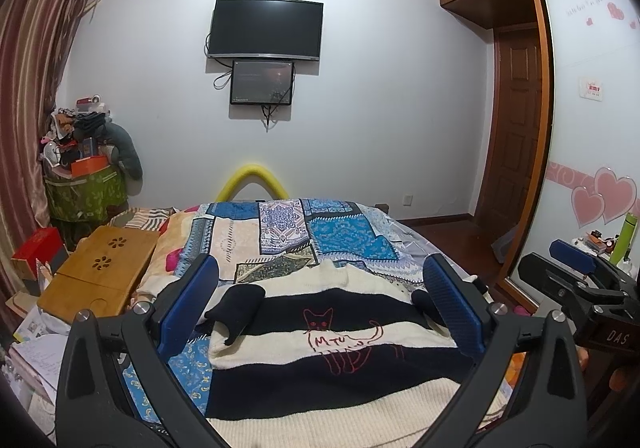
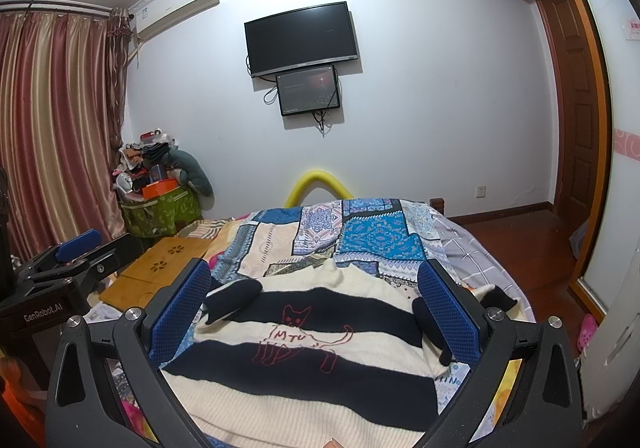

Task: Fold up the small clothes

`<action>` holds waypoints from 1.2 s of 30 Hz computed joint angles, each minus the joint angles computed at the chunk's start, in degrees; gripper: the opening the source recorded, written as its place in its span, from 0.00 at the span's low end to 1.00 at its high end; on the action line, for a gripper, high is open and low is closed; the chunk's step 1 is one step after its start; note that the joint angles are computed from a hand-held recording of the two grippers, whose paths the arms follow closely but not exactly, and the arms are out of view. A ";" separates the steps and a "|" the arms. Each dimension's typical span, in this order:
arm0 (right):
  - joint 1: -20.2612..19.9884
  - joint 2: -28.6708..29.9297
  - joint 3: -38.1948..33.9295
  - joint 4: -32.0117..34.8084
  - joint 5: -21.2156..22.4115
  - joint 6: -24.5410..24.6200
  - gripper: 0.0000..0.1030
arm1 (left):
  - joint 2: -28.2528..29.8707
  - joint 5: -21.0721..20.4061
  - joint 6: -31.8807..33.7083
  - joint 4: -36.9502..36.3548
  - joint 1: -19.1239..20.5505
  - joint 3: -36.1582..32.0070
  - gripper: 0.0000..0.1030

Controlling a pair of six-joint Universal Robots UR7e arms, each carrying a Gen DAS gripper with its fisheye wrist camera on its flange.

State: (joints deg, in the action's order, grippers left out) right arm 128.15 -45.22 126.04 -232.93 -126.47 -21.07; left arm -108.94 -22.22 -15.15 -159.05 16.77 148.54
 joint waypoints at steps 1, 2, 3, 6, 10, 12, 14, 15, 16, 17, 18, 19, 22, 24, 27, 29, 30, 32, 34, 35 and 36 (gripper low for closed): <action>0.02 -0.04 -0.05 0.15 -0.05 0.06 1.00 | -0.08 -0.03 -0.12 0.21 -0.03 -0.05 1.00; 0.00 -0.03 -0.04 0.12 -0.07 0.00 1.00 | -0.04 -0.07 -0.16 0.19 -0.01 -0.04 1.00; -0.01 -0.05 -0.01 0.09 -0.07 0.00 1.00 | -0.13 -0.12 -0.17 0.25 -0.03 -0.09 1.00; 0.01 -0.08 -0.01 0.13 -0.08 0.12 1.00 | 0.01 0.13 -0.41 0.43 -0.27 -0.17 1.00; 0.02 -0.11 -0.07 0.22 -0.05 0.05 1.00 | 0.31 0.14 -0.44 0.36 -0.39 -0.40 1.00; -0.02 -0.11 -0.03 0.17 0.00 -0.01 1.00 | 0.28 0.26 -0.53 0.44 -0.54 -0.39 1.00; 0.01 -0.12 -0.06 0.20 -0.08 -0.02 1.00 | 0.51 0.26 -0.57 0.45 -0.64 -0.61 1.00; 0.00 -0.14 -0.05 0.21 -0.09 0.02 1.00 | 0.65 0.19 -0.38 0.16 -0.58 -0.65 1.00; 0.02 -0.16 -0.05 0.28 -0.04 0.10 1.00 | 0.76 0.17 -0.27 -0.06 -0.57 -0.68 1.00; 0.00 -0.17 -0.03 0.26 -0.05 0.14 1.00 | 0.85 0.12 -0.16 -0.23 -0.55 -0.71 1.00; 0.04 -0.16 -0.05 0.29 -0.09 0.11 1.00 | 0.72 0.12 -0.15 -0.12 -0.52 -0.64 1.00; 0.04 -0.16 -0.05 0.29 -0.09 0.11 1.00 | 0.77 0.18 -0.23 -0.07 -0.55 -0.68 1.00; 0.02 -0.17 -0.04 0.27 -0.04 0.04 1.00 | 0.72 0.23 -0.15 -0.27 -0.64 -0.59 1.00; -0.02 -0.14 -0.01 0.15 0.00 -0.05 1.00 | 0.62 0.46 -0.20 -0.21 -0.79 -0.48 1.00; 0.00 -0.18 0.01 0.30 -0.01 0.14 1.00 | 0.25 0.58 -0.53 0.35 -1.05 -0.36 1.00; 0.05 -0.11 -0.06 0.24 -0.09 0.08 1.00 | 0.38 0.49 -0.59 0.36 -1.02 -0.46 1.00; 0.06 -0.10 -0.05 0.27 -0.10 0.11 1.00 | 0.18 0.47 -0.57 0.35 -1.05 -0.28 1.00; 0.06 -0.06 -0.04 0.18 -0.09 0.05 1.00 | 0.20 0.52 -0.60 0.37 -1.06 -0.27 1.00; 0.02 -0.08 -0.02 0.21 -0.09 0.07 1.00 | 0.21 0.50 -0.64 0.33 -1.06 -0.26 1.00; -0.05 -0.11 0.02 0.22 -0.04 0.06 1.00 | 0.29 0.46 -0.72 0.31 -1.03 -0.30 1.00; -0.15 -0.17 0.09 0.24 0.02 0.08 1.00 | 0.16 0.47 -0.71 0.32 -1.08 -0.15 1.00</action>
State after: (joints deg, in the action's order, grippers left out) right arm 128.01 -45.39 126.14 -232.69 -126.45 -20.99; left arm -108.78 -21.76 -15.85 -158.73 15.69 148.39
